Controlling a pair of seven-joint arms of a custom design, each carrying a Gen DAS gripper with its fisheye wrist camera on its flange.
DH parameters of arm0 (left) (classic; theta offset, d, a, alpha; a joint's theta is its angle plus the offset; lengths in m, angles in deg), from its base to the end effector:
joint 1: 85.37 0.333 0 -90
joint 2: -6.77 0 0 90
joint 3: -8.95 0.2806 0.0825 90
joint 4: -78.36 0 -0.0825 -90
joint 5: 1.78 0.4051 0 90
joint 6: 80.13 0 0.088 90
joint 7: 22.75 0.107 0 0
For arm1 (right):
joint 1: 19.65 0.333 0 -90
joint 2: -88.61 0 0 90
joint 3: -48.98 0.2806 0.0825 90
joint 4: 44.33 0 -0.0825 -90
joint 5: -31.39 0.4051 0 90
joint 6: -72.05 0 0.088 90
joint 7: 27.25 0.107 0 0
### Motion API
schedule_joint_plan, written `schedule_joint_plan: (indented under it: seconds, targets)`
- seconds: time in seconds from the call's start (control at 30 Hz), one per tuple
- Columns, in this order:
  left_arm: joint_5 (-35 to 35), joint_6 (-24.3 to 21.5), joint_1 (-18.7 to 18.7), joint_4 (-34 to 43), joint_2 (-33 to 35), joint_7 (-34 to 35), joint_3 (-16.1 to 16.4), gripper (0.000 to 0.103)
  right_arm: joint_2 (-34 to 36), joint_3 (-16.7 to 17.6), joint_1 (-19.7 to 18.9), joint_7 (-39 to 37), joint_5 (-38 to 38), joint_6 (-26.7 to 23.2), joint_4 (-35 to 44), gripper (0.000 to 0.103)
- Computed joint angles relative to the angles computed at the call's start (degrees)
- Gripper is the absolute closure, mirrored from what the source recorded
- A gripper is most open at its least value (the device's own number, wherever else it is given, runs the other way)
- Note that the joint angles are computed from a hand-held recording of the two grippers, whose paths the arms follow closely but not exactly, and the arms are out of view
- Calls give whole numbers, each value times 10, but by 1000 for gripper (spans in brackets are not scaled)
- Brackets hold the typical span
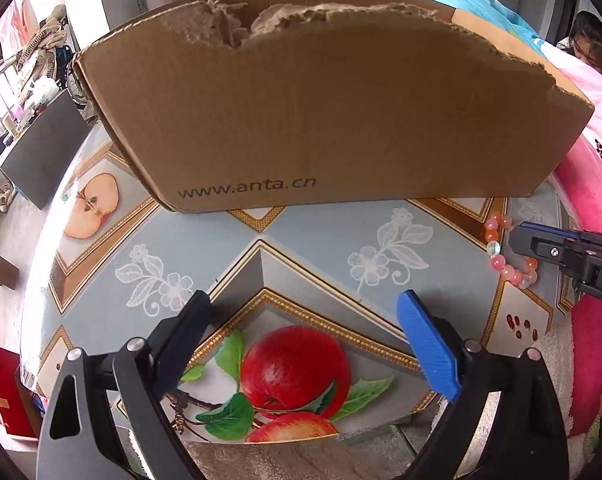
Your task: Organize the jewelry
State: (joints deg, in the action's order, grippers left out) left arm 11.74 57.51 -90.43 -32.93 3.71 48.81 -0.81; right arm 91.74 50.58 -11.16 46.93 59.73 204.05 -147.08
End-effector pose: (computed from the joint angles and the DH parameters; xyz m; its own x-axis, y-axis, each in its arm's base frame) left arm 0.5872 -0.1552 0.5190 -0.0522 -0.9961 -0.0705 -0.8514 0.0813 -0.5183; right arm 0.6252 0.1209 0.5223 0.2755 -0.8985 -0.3417 -0.8762 -0.0885 -0.4738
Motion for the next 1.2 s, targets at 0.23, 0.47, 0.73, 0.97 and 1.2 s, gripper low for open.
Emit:
schedule_joint_plan:
  seconds: [0.23,0.47,0.73,0.97,1.2]
  targets:
    - [5,3,-1,-4,-1,-8,-1,9,0,4,2,-26,35,-6,1,91]
    - [4,23,1,-20,-10,-1,1,9,-5,2,2,-26,43,-6,0,89]
    - [-214,143,-19,-88,-56,162,24,34,-25,-12,-8,-45,57,4,-20,84]
    - [-333,123,-32,-56,-27,275,11,66,-39,-11,0,-80,50,10,-40,82]
    - [-336,112,-33,-17,10,303,0,75,-47,-9,17,-121,40,23,-52,79]
